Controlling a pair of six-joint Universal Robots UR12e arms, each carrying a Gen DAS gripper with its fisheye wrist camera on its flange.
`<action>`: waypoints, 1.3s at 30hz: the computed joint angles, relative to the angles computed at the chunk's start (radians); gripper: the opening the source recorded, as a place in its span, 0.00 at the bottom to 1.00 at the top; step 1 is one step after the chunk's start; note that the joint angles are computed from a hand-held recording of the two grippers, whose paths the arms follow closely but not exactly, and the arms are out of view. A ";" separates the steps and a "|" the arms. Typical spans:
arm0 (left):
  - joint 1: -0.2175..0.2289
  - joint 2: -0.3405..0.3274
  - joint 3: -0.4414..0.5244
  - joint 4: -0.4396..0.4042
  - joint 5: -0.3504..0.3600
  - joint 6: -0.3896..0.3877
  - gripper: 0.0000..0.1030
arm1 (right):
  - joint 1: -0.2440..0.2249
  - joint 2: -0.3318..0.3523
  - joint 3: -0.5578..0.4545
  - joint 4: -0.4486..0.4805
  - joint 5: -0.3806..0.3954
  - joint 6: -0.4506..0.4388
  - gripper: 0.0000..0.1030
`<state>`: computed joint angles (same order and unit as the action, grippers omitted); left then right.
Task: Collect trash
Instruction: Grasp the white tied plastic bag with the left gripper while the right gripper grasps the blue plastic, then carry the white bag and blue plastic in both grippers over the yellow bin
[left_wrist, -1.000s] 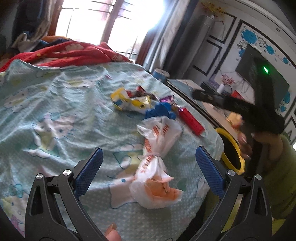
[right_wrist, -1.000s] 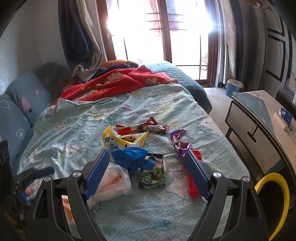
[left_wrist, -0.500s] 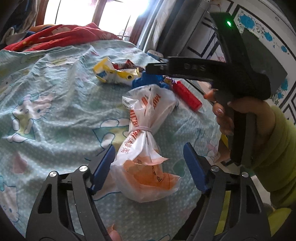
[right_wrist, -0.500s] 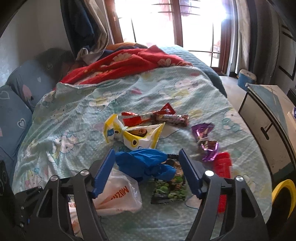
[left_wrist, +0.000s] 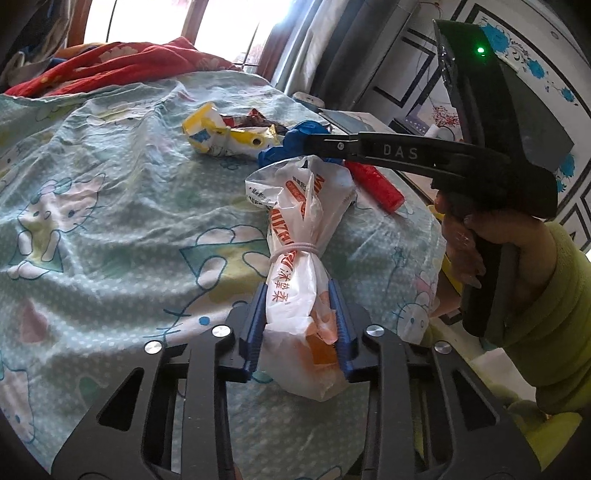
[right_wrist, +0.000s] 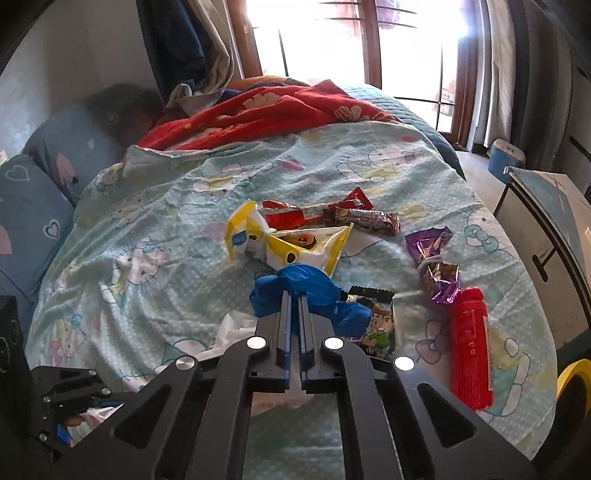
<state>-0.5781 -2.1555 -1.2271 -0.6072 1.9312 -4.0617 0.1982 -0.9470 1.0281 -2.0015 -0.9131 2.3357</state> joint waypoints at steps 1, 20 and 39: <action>-0.001 -0.001 0.001 0.002 0.000 0.004 0.22 | -0.002 -0.004 0.005 -0.004 0.005 0.000 0.02; -0.026 -0.023 0.052 0.055 0.042 0.141 0.18 | -0.067 -0.060 0.067 -0.142 0.094 0.105 0.02; -0.049 -0.045 0.111 0.058 0.120 0.194 0.17 | -0.131 -0.089 0.121 -0.252 0.115 0.211 0.02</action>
<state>-0.6273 -2.2009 -1.1164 -0.5488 2.0507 -3.8677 0.0674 -1.0359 1.1486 -2.2538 -0.7977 2.5463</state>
